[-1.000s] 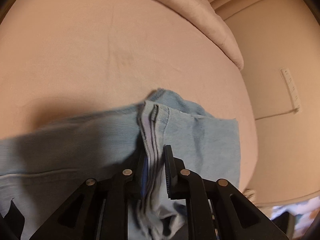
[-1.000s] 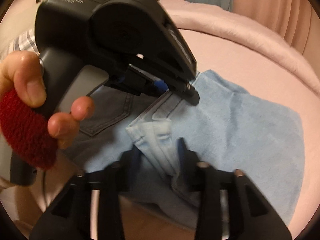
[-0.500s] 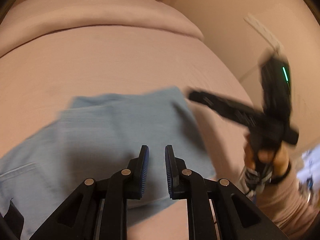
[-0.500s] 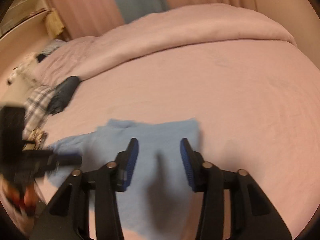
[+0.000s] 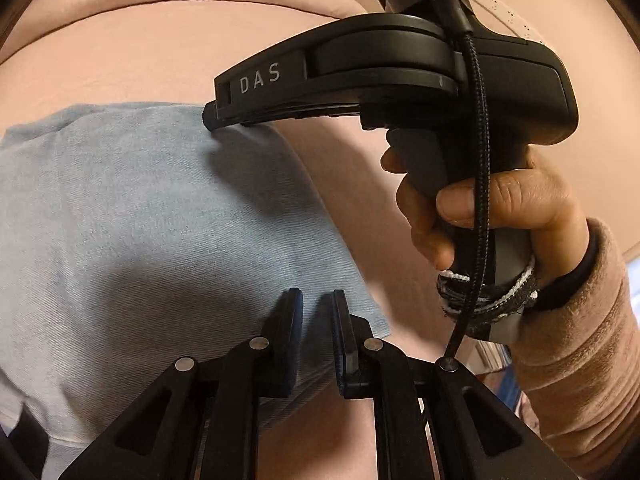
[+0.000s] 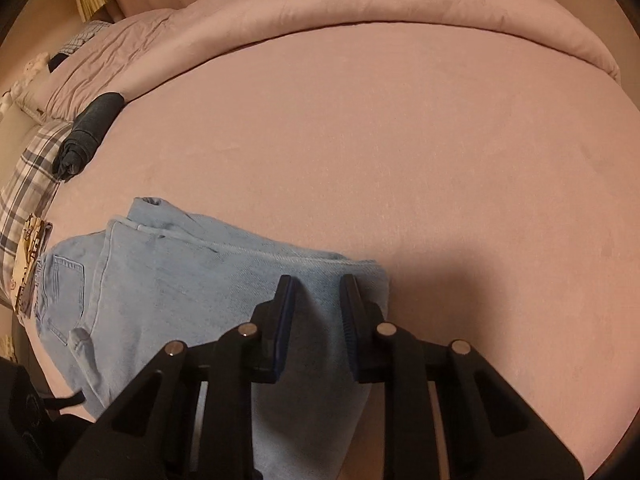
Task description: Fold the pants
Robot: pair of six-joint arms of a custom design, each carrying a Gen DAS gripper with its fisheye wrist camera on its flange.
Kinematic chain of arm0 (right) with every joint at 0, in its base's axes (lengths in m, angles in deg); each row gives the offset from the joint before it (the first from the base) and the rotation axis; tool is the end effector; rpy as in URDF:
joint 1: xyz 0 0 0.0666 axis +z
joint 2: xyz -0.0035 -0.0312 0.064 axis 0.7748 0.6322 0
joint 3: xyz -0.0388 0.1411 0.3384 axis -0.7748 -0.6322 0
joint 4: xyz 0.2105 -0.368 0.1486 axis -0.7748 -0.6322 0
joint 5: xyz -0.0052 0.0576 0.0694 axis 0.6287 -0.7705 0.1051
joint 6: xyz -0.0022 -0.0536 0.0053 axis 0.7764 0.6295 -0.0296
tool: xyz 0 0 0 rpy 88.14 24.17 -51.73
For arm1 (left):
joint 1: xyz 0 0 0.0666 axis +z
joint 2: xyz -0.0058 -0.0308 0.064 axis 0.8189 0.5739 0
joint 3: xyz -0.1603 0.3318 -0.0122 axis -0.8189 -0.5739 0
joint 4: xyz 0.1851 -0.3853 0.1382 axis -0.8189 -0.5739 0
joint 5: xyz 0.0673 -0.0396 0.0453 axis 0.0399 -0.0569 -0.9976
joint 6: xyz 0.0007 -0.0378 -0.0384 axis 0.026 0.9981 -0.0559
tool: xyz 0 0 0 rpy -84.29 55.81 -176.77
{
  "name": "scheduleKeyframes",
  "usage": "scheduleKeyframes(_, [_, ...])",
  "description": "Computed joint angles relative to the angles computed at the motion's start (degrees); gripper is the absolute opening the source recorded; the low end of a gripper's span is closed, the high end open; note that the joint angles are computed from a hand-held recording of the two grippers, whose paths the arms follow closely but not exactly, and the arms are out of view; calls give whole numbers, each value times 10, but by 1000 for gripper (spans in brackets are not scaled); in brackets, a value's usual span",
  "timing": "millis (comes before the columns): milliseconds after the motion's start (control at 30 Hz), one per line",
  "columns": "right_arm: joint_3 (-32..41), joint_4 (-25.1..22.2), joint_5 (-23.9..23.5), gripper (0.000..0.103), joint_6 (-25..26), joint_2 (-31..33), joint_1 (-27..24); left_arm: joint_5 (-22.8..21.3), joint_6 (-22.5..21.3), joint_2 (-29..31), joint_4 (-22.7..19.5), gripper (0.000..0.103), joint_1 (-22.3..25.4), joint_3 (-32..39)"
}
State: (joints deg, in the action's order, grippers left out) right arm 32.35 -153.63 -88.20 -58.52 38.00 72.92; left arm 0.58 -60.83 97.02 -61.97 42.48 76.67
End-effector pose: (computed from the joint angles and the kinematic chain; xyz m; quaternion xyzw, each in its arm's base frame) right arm 0.5605 0.2274 0.4884 0.0526 0.9714 0.0978 0.2097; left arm 0.5012 -0.1335 0.3756 0.3292 0.8846 -0.3042 0.1286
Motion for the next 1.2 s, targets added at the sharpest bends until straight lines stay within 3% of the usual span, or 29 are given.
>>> scheduleKeyframes(67, [2,0,2,22,-13,-3,2,14,-11,14,-36,12,19,27])
scheduleKeyframes(133, [-13,15,14,28,-26,-25,8,8,-7,5,-28,12,40,31])
scheduleKeyframes(300, [-64,39,37,28,-36,-100,44,-61,22,-26,43,14,95,15])
scheduleKeyframes(400, [-96,30,31,28,-50,-130,69,-109,39,-19,67,26,110,8])
scheduleKeyframes(533, [-132,5,18,28,-67,-128,96,-100,29,-12,92,26,118,-5])
scheduleKeyframes(600, [-154,25,57,27,-52,-134,107,-107,20,-14,94,26,117,-5])
scheduleKeyframes(667, [-130,3,75,28,-43,-119,114,-97,30,-17,86,26,117,2])
scheduleKeyframes(733, [-101,-18,59,31,-53,-108,112,-86,34,-37,93,30,129,-7])
scheduleKeyframes(800, [-92,-3,45,32,-59,-114,112,-94,46,-55,108,51,144,-11])
scheduleKeyframes(833, [-88,1,46,36,-59,-115,113,-91,51,-72,114,55,152,-26])
scheduleKeyframes(1067, [-34,44,-4,51,-61,-83,132,-97,88,-101,152,59,225,-37])
scheduleKeyframes(1200, [32,47,-36,61,-55,-25,145,-91,106,-107,170,75,279,-42])
